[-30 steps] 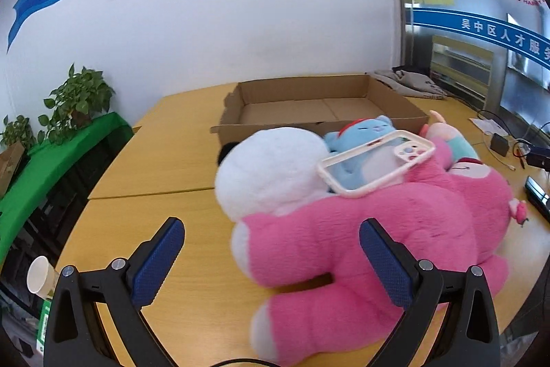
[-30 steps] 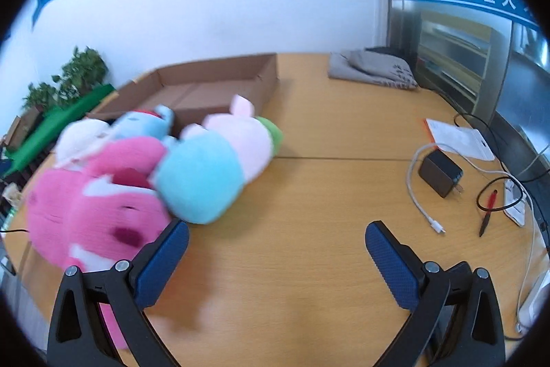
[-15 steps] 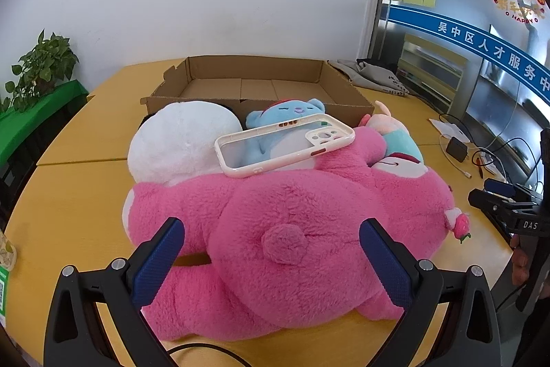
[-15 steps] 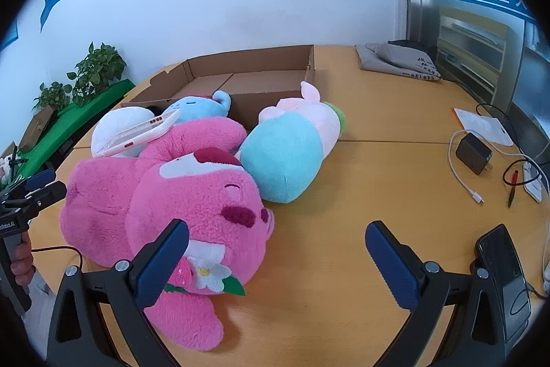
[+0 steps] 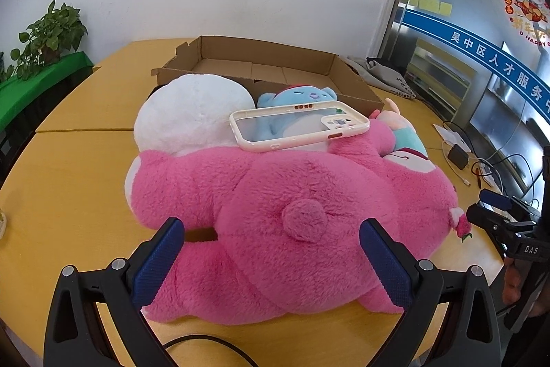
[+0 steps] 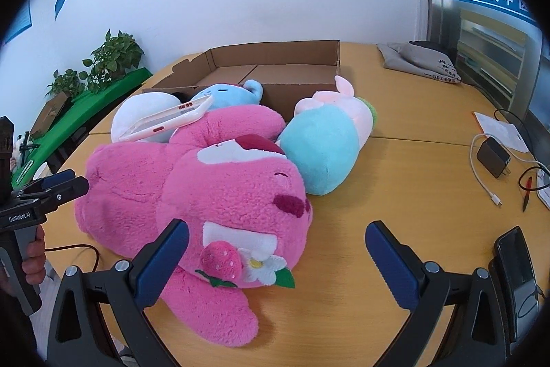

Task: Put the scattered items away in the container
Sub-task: 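Move both grippers toward the large pink bear plush on the pile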

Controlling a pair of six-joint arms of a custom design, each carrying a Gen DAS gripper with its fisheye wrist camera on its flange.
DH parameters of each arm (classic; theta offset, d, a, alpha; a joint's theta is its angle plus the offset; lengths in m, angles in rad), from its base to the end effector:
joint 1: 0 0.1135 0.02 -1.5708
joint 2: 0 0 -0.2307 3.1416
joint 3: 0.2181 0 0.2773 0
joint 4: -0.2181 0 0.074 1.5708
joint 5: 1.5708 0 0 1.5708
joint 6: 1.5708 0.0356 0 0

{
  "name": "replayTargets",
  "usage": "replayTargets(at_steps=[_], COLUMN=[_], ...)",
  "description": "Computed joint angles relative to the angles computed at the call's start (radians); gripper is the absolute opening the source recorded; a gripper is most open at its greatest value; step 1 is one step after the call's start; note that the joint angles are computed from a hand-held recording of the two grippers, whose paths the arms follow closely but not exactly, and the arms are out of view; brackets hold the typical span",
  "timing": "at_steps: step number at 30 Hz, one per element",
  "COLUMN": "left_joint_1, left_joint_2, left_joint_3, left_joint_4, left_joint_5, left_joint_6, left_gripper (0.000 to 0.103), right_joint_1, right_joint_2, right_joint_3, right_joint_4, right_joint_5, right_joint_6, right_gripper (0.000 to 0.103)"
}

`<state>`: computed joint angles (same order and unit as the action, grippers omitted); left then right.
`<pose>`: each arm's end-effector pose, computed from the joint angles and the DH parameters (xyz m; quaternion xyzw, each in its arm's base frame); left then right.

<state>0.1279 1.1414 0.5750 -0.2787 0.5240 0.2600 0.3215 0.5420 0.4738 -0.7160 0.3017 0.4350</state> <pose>0.2544 0.0148 0.1502 0.1513 0.8949 -0.1715 0.3831 0.1675 0.0446 0.1976 0.1093 0.9084 0.0109 0.4034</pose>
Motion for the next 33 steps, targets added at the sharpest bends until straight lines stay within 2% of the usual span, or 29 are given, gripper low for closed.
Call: replayTargets(at_steps=[10,16,33], left_joint_1=[-0.031,-0.024,-0.044], left_joint_2=[0.007,0.003,0.115], left_joint_3=[0.002,0.000,0.045], left_joint_4=[0.013,0.006,0.052], left_joint_5=[0.002,0.011,-0.002], left_joint_6=[-0.007,0.008,-0.006], left_gripper=[0.103,0.103,0.103], right_joint_1=[0.017,0.002,-0.078], right_joint_2=[0.002,0.042,0.112], right_joint_3=[0.002,0.007,-0.011], right_joint_4=[-0.021,0.021,0.099], right_joint_5=[0.009,-0.027,-0.112], right_joint_6=[0.015,-0.012,-0.049], right_gripper=[0.103,0.103,0.103])
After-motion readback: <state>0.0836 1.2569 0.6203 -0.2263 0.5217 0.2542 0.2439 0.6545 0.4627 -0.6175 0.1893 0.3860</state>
